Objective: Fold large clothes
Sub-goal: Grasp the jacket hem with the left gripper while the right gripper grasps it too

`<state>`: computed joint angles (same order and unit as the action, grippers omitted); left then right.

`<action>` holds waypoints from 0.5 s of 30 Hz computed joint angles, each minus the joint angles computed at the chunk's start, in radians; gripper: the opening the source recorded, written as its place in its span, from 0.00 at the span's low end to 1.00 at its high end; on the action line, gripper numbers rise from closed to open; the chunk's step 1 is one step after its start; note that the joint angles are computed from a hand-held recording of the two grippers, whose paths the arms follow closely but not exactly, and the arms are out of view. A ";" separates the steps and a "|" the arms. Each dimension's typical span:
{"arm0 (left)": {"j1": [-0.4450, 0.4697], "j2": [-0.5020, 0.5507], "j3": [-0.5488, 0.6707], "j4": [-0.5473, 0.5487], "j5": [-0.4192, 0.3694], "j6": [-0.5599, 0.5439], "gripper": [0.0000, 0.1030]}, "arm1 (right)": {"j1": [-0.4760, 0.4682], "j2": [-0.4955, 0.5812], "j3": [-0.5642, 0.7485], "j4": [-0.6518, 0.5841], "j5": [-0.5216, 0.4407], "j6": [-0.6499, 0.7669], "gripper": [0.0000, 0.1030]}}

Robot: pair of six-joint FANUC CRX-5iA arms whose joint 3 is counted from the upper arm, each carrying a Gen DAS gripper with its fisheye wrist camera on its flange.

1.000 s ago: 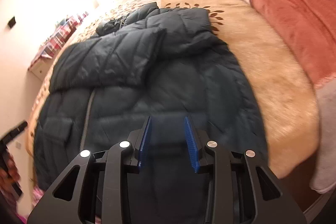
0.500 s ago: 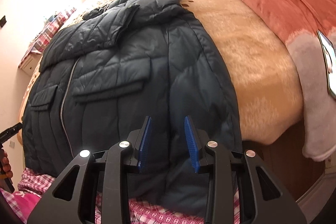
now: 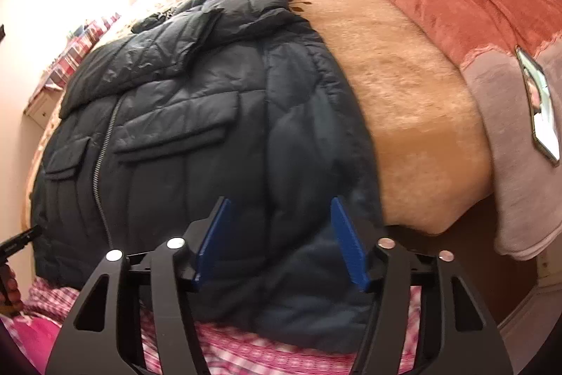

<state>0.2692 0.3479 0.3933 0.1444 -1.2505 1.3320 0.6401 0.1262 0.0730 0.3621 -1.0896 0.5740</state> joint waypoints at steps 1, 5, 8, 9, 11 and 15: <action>0.004 -0.002 -0.006 0.010 -0.005 -0.010 0.65 | -0.004 -0.003 -0.004 0.001 -0.010 0.004 0.63; 0.024 -0.004 -0.028 0.060 -0.029 -0.040 0.66 | -0.038 -0.005 0.014 -0.066 -0.069 0.063 0.70; 0.038 -0.004 -0.041 0.096 -0.051 -0.059 0.67 | -0.066 -0.019 0.003 -0.115 -0.092 0.100 0.71; 0.042 -0.003 -0.044 0.107 -0.060 -0.066 0.67 | -0.074 -0.024 0.000 -0.135 -0.094 0.111 0.71; 0.048 -0.001 -0.049 0.126 -0.077 -0.078 0.68 | -0.100 -0.031 0.001 -0.204 -0.104 0.145 0.72; 0.051 0.008 -0.048 0.138 -0.092 -0.083 0.69 | -0.127 -0.032 0.000 -0.279 -0.109 0.187 0.71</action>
<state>0.3207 0.3556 0.3451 0.2827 -1.3423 1.2494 0.5135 0.0945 0.0733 0.0832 -1.1989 0.7609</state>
